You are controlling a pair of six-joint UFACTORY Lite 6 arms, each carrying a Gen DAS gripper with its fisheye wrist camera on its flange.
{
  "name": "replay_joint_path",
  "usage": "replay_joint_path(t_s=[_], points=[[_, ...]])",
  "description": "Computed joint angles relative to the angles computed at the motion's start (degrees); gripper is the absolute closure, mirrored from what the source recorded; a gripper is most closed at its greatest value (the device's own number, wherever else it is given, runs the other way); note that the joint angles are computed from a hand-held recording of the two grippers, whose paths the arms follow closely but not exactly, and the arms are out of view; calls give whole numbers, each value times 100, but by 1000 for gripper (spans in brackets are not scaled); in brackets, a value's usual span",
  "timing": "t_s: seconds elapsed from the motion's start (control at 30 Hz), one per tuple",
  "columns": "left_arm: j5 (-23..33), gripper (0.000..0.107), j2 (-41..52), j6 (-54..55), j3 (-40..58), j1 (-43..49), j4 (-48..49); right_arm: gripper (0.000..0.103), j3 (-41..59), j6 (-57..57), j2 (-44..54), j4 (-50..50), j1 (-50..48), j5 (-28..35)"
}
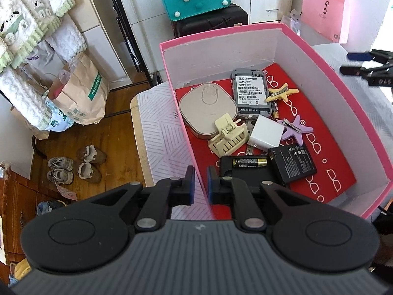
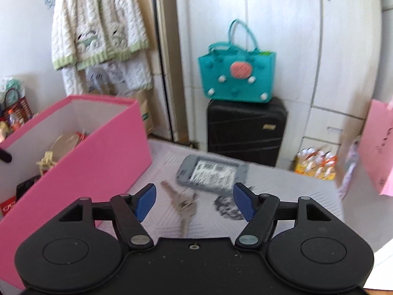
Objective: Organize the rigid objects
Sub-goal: 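Grasp the silver keys by their ring with the right gripper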
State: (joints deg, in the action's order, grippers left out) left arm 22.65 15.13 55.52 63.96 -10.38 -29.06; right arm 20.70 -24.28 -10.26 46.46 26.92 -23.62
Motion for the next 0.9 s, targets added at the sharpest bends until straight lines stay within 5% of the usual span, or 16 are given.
replay_joint_path(t_s=[0.13,0.2,0.4,0.47,0.8,0.83,0.87,0.9], points=[[-5,98,6,136,-15,42,-185,30,415,759,851,-752,-36,-21],[4,98,-2,176,-27,64,-245,51,658,1124,1262,-1160,-108,55],[-118,98,4,-207,-39,-59,125,57,1290,779,2275,-587,62,-301],[-204,98,-19,-319,-93,-110,205,73,1421,1089,2465,-823,-27,-264],[-193,99,-210,612,-276,81,-630,74,785,2202,1528,-1590,30,-234],[-202,99,-216,655,-290,83,-655,79,765,2230,1469,-1581,51,-216],[-205,99,-223,644,-299,84,-639,99,760,2165,1410,-1509,91,-176],[-195,99,-222,640,-293,89,-635,102,715,2298,1293,-1622,96,-120]])
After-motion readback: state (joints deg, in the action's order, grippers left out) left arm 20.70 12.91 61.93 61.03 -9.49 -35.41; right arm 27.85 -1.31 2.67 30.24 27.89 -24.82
